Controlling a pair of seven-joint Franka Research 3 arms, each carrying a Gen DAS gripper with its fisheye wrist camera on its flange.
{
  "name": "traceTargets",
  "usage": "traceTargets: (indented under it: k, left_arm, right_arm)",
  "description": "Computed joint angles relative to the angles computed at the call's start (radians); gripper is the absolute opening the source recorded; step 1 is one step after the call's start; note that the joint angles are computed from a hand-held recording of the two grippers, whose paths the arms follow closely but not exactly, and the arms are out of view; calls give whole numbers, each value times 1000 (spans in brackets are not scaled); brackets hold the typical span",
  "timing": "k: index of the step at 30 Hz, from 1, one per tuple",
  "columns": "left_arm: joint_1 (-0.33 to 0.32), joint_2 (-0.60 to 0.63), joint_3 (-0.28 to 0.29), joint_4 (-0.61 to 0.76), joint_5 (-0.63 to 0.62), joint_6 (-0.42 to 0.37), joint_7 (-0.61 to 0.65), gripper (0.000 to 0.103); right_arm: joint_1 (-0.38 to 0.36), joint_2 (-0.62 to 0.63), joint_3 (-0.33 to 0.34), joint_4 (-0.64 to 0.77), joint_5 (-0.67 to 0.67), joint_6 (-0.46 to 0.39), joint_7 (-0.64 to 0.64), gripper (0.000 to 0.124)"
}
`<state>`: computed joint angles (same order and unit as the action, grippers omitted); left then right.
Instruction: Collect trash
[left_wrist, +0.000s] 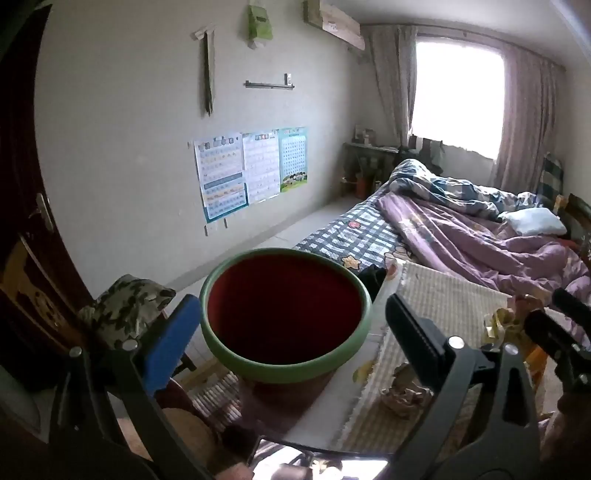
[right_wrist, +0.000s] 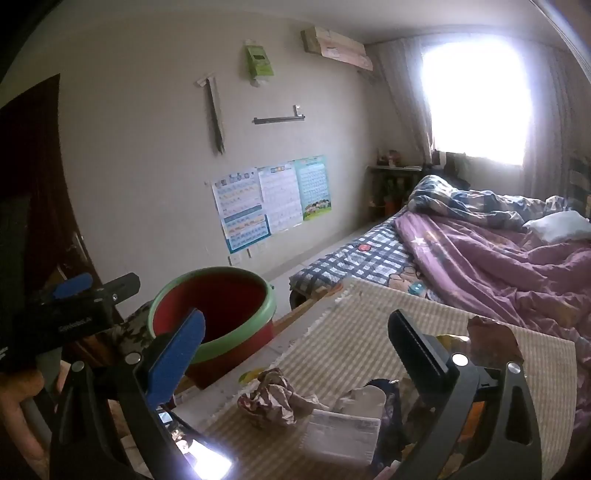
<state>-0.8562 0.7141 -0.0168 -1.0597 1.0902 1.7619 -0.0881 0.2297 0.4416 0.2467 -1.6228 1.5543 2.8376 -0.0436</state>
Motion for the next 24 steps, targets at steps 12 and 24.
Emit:
traceTargets:
  k: [12,24]
  left_arm:
    - [17,-27,-12,-44,14,52,-16,98]
    - [31,-21,-16,-44,-14,84,-17,98]
  right_arm:
    - [13,-6,7,-6,-17,44,-1,96]
    - [24,10,9,7,-37,117,21,96]
